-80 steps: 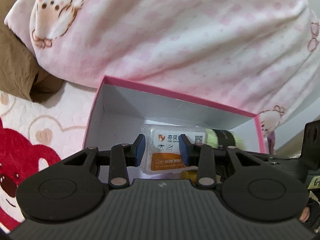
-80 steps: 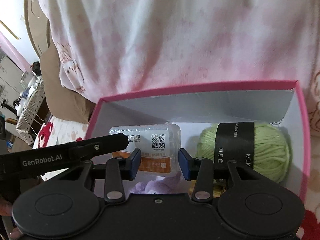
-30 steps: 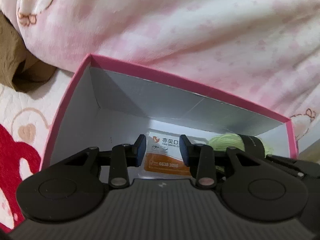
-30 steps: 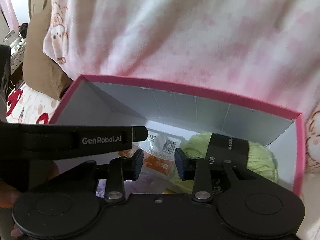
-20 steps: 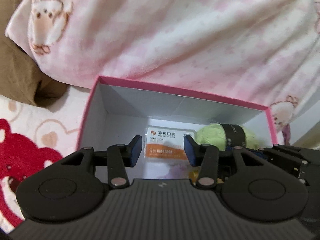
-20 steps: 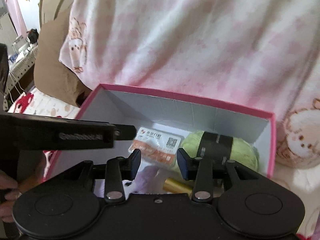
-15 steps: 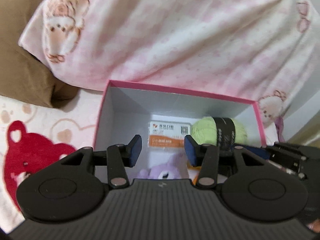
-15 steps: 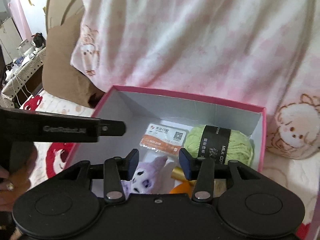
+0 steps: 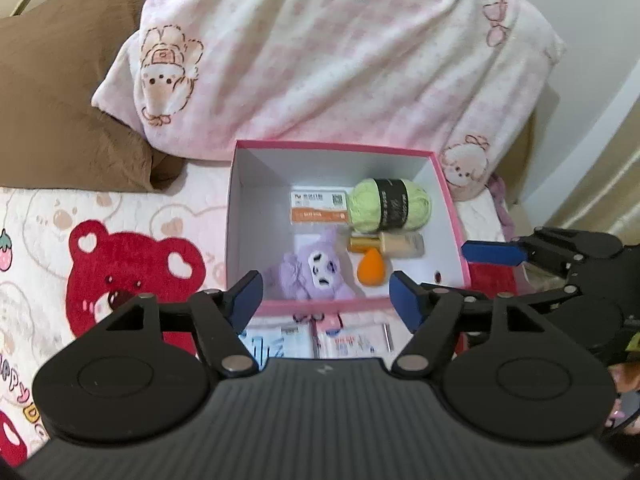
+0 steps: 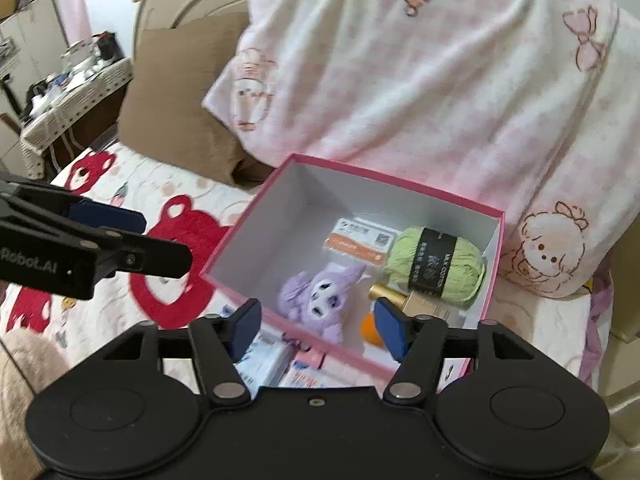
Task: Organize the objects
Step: 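Move the left tool toward the small white wet-wipe pack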
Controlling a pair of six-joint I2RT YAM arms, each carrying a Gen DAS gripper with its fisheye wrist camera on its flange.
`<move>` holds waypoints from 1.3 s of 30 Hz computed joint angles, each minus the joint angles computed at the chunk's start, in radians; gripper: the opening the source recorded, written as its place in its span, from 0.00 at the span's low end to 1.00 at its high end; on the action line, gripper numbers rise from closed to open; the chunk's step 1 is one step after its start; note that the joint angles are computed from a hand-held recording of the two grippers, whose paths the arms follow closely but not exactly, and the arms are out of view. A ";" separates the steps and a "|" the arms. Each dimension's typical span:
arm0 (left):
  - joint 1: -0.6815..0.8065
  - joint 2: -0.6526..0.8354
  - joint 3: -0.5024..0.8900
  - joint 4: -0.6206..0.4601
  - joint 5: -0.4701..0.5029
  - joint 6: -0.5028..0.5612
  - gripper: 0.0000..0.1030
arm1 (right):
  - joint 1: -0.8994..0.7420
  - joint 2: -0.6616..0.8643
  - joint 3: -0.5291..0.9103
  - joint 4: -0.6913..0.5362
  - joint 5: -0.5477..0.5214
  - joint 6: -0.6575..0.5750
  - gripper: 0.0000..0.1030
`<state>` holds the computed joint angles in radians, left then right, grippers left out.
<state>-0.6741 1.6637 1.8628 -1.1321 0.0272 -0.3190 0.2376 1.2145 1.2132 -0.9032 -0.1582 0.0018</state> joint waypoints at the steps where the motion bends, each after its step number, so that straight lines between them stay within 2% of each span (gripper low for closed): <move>1: 0.000 -0.021 -0.017 -0.005 0.000 0.002 0.68 | 0.007 -0.018 0.005 -0.024 0.000 -0.003 0.68; 9: 0.013 -0.162 -0.206 -0.013 0.058 0.029 0.68 | 0.060 -0.137 -0.023 -0.172 -0.009 -0.012 0.72; 15: -0.011 -0.221 -0.364 0.054 0.070 0.030 0.68 | 0.075 -0.204 -0.141 -0.178 -0.028 -0.012 0.72; 18: -0.047 -0.235 -0.447 0.129 0.027 0.009 0.69 | 0.071 -0.229 -0.225 -0.132 -0.049 -0.016 0.72; 20: -0.058 -0.227 -0.477 0.165 0.036 0.006 0.74 | 0.068 -0.239 -0.277 -0.099 -0.068 -0.023 0.72; 27: -0.099 -0.155 -0.540 0.281 0.032 0.001 0.74 | 0.046 -0.225 -0.399 0.031 -0.124 -0.058 0.72; 33: -0.102 -0.096 -0.601 0.426 0.038 -0.022 0.73 | 0.031 -0.140 -0.476 0.178 -0.121 -0.065 0.72; 39: -0.088 -0.021 -0.646 0.526 0.033 -0.058 0.70 | 0.041 -0.069 -0.534 0.322 -0.094 -0.039 0.72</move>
<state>-0.7622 1.6423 1.2169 -0.6058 0.0606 -0.3772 0.2788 1.1458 0.6791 -0.5808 -0.2524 -0.0367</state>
